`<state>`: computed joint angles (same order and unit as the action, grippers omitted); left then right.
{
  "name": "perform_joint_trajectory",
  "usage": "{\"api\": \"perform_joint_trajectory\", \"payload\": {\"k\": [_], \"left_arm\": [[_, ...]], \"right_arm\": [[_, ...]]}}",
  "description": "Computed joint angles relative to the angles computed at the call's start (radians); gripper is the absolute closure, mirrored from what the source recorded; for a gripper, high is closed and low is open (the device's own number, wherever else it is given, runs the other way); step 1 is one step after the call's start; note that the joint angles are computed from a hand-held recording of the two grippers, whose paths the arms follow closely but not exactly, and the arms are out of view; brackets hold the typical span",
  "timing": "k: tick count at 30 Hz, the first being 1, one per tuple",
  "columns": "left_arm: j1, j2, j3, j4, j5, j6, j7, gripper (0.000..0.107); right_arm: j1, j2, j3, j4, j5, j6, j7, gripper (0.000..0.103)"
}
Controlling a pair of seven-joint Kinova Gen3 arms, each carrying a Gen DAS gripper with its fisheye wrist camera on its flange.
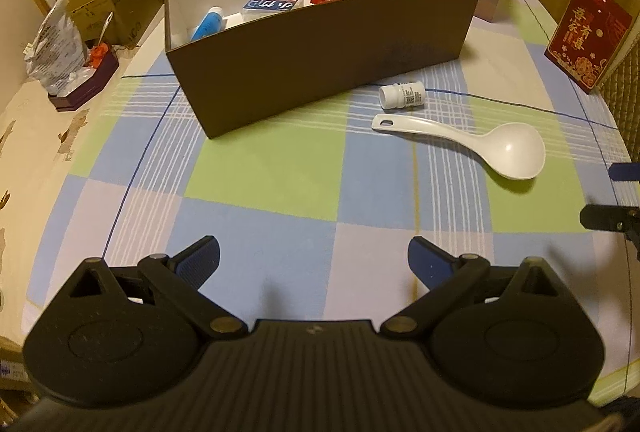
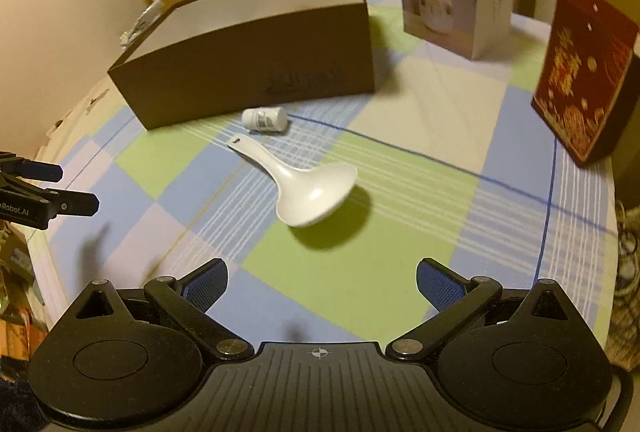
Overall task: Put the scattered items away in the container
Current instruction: 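Grasp the white spoon-shaped item by its bowl with the right tool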
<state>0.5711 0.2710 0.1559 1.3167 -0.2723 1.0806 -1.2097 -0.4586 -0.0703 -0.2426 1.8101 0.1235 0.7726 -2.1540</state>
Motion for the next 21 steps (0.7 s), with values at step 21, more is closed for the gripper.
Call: {"api": "perform_joint_trajectory", "payload": {"k": [21], "left_arm": [[-0.064,0.15,0.007,-0.16,0.174,-0.032,-0.317,0.013]], "right_arm": [[-0.012,0.052,0.007,-0.049,0.129,0.054,-0.275,0.0]]}}
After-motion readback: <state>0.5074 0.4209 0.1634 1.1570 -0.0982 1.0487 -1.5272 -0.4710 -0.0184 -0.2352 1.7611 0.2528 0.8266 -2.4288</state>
